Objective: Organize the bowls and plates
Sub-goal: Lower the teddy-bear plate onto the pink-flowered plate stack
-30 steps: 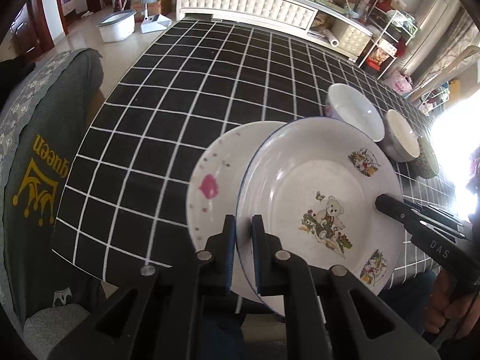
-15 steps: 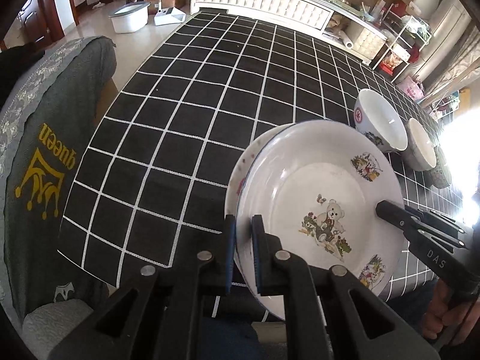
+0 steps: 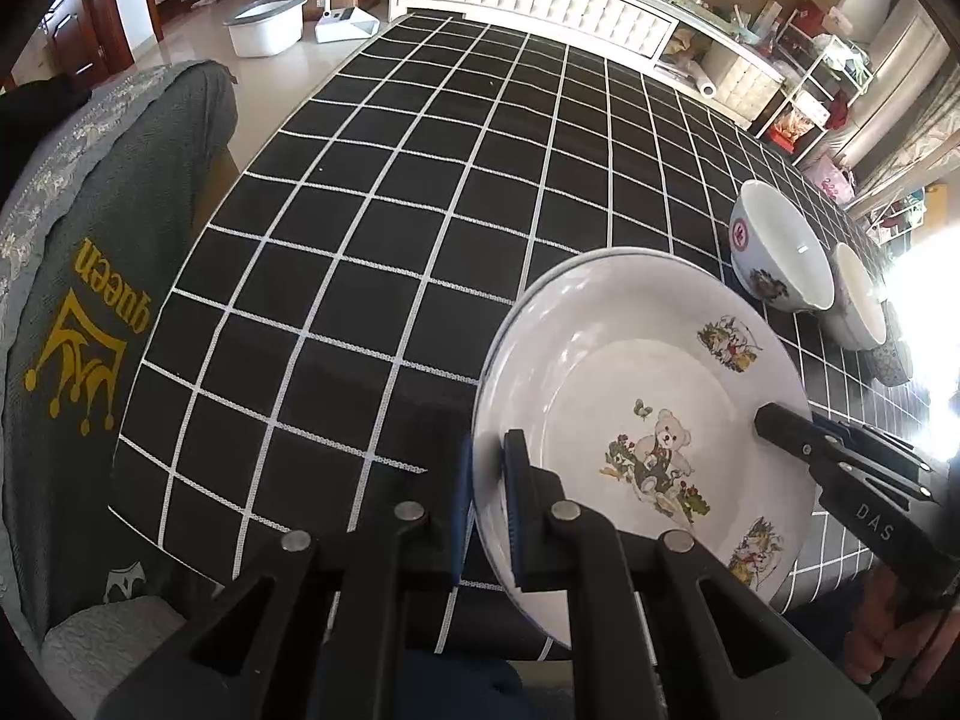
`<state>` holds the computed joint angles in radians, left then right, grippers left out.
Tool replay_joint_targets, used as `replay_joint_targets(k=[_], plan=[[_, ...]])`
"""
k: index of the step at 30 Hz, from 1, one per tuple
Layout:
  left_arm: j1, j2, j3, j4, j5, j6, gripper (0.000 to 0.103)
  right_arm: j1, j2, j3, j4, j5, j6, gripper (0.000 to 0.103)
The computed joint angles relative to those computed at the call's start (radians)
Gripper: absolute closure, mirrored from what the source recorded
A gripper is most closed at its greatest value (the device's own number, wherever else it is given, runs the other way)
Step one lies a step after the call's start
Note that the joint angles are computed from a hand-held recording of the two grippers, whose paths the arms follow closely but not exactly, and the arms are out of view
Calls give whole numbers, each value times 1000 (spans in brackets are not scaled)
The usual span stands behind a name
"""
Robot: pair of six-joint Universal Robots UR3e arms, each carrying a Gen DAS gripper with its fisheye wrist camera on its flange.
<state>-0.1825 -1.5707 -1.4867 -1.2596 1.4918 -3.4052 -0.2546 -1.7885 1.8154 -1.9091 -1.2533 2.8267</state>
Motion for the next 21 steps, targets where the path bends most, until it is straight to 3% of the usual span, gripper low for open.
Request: replay_joint_targets(k=[6, 8, 10, 15, 17, 19, 21], plan=[[11, 16, -17, 3, -15, -15, 94, 9, 8, -20, 21, -15, -6, 82], [17, 16, -7, -17, -21, -30, 94, 33, 21, -42, 31, -34, -5, 76], [12, 16, 0, -23, -19, -41, 94, 40, 27, -66, 65, -26, -13, 60], [-2, 28, -14, -15, -7, -39, 94, 71, 22, -88, 97, -37, -5, 40], [3, 33, -17, -18, -13, -34, 94, 102, 24, -93, 91, -64, -8, 33], [6, 38, -21, -23, -20, -32, 91, 147, 19, -87, 54, -134, 17, 13], [4, 44, -22, -21, -21, -33, 91, 176, -2, -60, -9, -194, 36, 9]])
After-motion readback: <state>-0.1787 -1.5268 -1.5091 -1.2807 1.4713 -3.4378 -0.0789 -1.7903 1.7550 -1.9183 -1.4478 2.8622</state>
